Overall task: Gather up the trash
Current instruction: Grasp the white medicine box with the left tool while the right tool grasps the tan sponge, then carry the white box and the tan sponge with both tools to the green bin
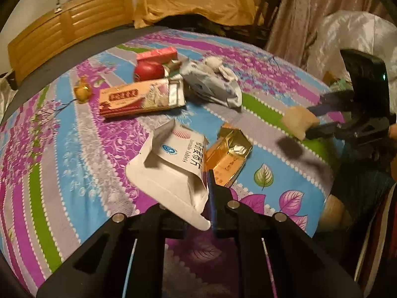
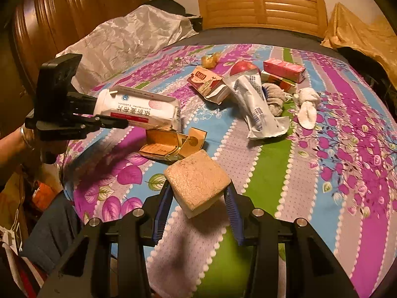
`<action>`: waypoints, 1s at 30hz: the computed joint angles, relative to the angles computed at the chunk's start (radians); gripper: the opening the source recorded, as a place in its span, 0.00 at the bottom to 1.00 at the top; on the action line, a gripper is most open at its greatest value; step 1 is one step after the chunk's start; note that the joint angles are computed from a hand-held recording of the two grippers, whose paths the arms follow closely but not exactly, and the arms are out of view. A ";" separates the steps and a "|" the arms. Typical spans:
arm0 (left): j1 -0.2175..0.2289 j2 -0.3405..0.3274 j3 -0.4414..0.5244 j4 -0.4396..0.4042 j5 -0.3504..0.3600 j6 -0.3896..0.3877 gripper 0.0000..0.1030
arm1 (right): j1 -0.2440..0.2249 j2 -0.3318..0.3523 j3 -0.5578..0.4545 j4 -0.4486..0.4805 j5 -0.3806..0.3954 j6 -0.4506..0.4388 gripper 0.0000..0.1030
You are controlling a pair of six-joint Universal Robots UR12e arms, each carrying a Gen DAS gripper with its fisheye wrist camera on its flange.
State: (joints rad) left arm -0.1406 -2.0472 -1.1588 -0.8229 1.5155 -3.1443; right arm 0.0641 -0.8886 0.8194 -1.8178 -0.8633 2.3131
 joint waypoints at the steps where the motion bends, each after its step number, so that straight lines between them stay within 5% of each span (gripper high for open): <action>1: -0.002 0.002 -0.001 0.001 0.008 -0.004 0.10 | -0.003 -0.008 0.012 -0.010 0.002 0.003 0.43; 9: -0.021 0.029 -0.024 0.052 0.072 -0.092 0.09 | -0.008 -0.039 0.056 -0.077 0.006 0.037 0.42; 15: -0.057 0.022 0.017 0.077 0.207 -0.168 0.09 | -0.015 -0.064 0.081 -0.142 0.012 0.086 0.42; 23: -0.121 -0.051 0.175 0.045 0.399 -0.203 0.09 | -0.034 -0.087 0.082 -0.269 -0.013 0.212 0.42; 30: -0.161 -0.143 0.357 -0.005 0.434 -0.195 0.09 | -0.067 -0.109 0.081 -0.379 -0.049 0.282 0.42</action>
